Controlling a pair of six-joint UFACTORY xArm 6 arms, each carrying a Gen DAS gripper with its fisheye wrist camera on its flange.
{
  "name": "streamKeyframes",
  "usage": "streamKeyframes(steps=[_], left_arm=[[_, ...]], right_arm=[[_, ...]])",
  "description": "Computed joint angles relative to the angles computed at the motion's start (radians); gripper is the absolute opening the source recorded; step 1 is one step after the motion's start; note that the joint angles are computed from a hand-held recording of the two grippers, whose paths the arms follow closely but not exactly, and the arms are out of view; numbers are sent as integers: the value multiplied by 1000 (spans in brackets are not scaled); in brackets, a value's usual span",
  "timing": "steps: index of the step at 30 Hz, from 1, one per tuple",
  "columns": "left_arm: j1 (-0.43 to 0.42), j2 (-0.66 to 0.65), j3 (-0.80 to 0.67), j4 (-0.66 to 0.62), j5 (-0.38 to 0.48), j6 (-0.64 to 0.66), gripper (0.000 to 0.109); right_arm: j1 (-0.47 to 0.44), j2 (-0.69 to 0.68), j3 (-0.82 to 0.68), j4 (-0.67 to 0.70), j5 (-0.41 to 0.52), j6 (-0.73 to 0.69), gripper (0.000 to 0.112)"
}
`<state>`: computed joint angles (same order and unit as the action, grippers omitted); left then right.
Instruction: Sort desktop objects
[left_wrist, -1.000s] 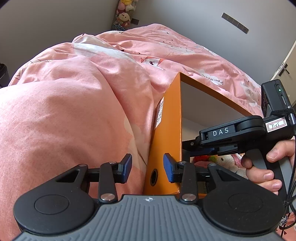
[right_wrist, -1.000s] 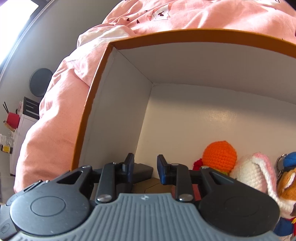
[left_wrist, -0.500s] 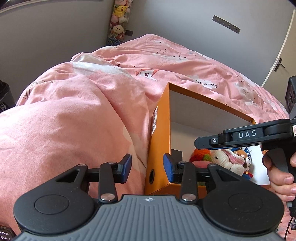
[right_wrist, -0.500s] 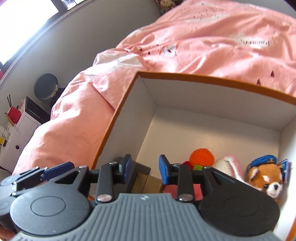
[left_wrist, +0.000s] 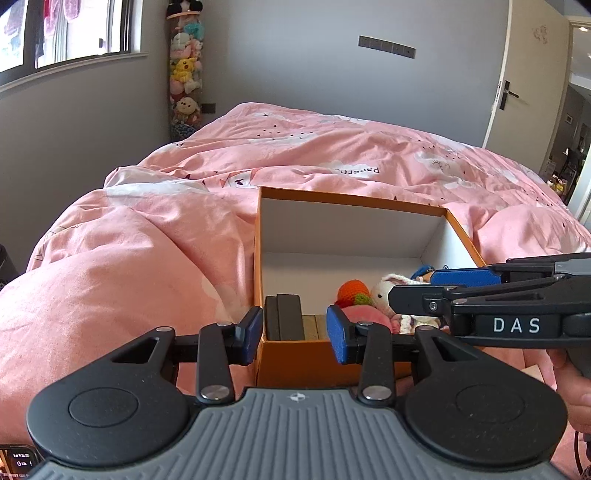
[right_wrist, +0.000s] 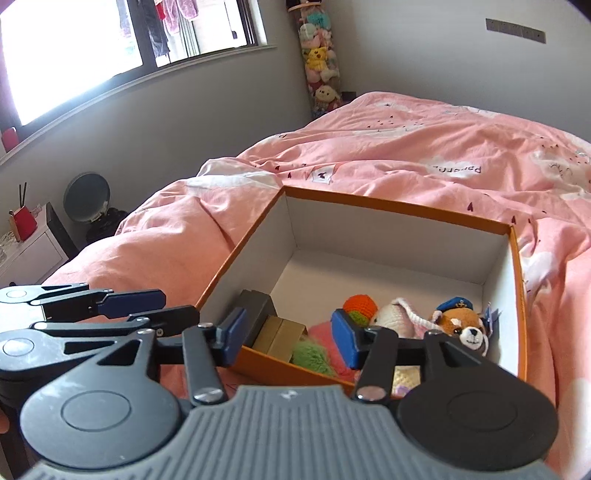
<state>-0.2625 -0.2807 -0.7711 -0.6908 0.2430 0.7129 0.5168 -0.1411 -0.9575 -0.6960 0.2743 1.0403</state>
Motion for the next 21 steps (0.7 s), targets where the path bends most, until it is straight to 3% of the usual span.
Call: streamKeyframes(steps=[4, 8, 13, 21], left_arm=[[-13, -23, 31, -6, 8, 47, 46], [-6, -37, 43, 31, 82, 51, 48], [5, -37, 47, 98, 204, 41, 49], [16, -40, 60, 188, 302, -4, 49]], right_arm=[[22, -57, 58, -127, 68, 153, 61], [56, -105, 112, -188, 184, 245, 62], [80, -143, 180, -72, 243, 235, 62], [126, -158, 228, 21, 353, 194, 62]])
